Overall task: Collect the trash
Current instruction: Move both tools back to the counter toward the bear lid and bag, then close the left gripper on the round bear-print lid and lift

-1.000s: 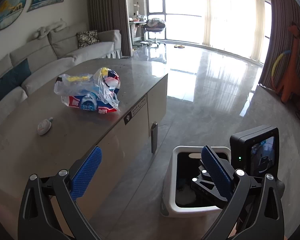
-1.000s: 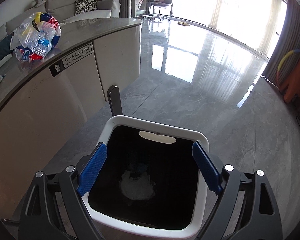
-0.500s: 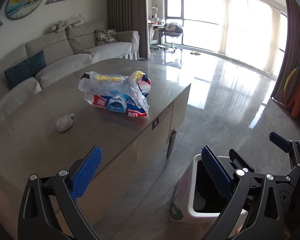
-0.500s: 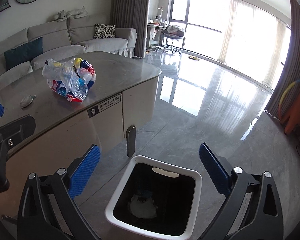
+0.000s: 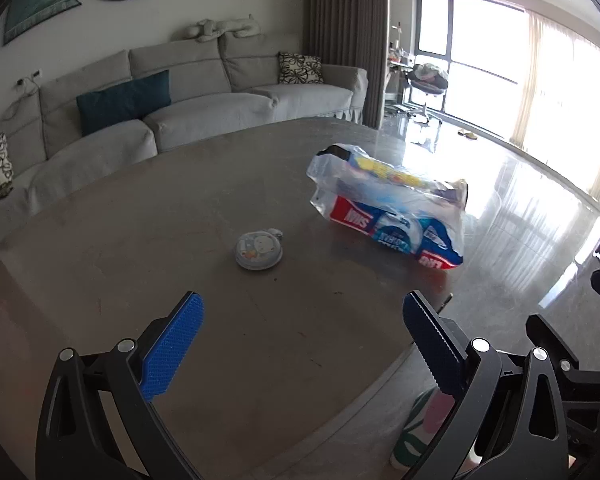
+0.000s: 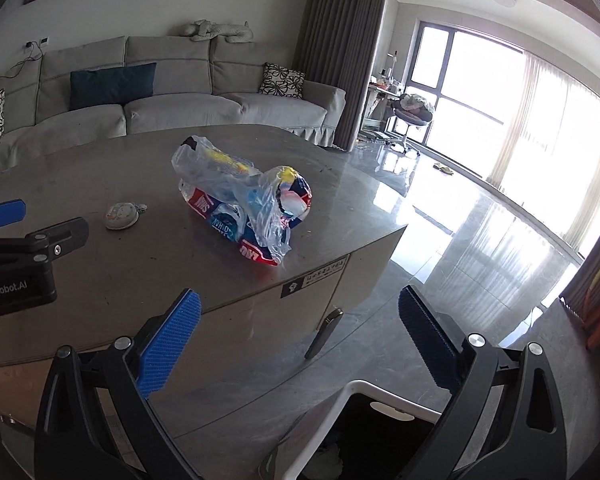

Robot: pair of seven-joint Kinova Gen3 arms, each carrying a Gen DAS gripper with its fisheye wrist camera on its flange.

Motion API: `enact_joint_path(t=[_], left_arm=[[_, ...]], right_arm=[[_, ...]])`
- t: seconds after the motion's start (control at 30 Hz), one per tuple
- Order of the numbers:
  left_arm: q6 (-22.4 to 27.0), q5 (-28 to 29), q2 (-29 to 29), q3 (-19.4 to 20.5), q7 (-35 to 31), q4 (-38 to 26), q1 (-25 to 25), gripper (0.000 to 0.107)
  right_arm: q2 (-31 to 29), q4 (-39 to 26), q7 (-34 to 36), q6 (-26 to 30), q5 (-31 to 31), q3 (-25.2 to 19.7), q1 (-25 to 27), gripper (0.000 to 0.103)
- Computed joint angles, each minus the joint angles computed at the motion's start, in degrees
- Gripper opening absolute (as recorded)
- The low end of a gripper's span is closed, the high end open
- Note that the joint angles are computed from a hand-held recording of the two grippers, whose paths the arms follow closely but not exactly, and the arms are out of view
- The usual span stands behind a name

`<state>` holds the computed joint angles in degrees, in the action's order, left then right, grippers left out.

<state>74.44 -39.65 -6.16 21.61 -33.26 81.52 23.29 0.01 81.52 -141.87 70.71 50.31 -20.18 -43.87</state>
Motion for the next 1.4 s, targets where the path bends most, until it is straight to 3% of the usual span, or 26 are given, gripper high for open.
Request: enact_joint_path(t=[0.13,0.23,0.43,0.63,0.83,1.03,1.07,1.13,1.2,1.27,1.4], left_arm=[[-4.79,4.04,1.1,-5.43,-1.97,1.39,-3.34,0.099],[-7.48,4.57,3.63,-7.06,-3.0,1.35,-5.15,0.099],[-8.91,5.84,9.36,-10.55,-5.07,-1.37,-4.53,0.099],[-10.47,13.43,13.1,-14.42,-9.25,-3.87,-5.86,0.099],[-9.54,16.46,16.09,-16.6,-11.72,-6.67,-6.24,0.099],[-4.42,14.28,20.01,-17.96,-13.29,-11.73,-3.68,0.099],[-4.67,14.34,19.91,-18.25,-13.08,-11.63,-3.59,0.098],[-4.25,12.86,19.93,-18.88,-11.6,-11.73,-2.75,0.085],[-4.67,12.45,19.59,-18.88,-11.79,-11.52,-2.64,0.066],[-4.13,12.68,19.56,-18.82,-12.24,-12.1,-2.74,0.058],[-4.14,12.22,19.13,-18.71,-11.6,-11.59,-2.24,0.058]], right_arm=[[2.4,-1.57,0.7,-0.3,1.11,0.2,-1.43,0.098],[3.92,-2.41,1.43,-0.56,2.19,1.08,-2.97,0.098],[6.36,-4.33,4.1,-1.42,1.95,3.43,-5.05,0.098],[6.85,-4.08,4.77,-3.32,1.45,5.09,-5.74,0.098],[6.73,-3.01,4.83,-4.3,1.28,5.5,-5.65,0.098],[6.33,-2.04,4.56,-4.6,0.81,5.31,-5.44,0.098],[6.12,-1.72,4.56,-4.88,0.56,5.29,-5.27,0.098],[6.01,-1.32,4.3,-4.66,0.93,5.15,-5.23,0.098],[5.93,-1.12,4.37,-4.48,0.81,5.04,-5.05,0.098],[5.7,-0.92,4.05,-4.46,0.76,4.9,-4.96,0.098],[5.16,-0.19,3.58,-4.36,1.02,4.43,-4.8,0.098]])
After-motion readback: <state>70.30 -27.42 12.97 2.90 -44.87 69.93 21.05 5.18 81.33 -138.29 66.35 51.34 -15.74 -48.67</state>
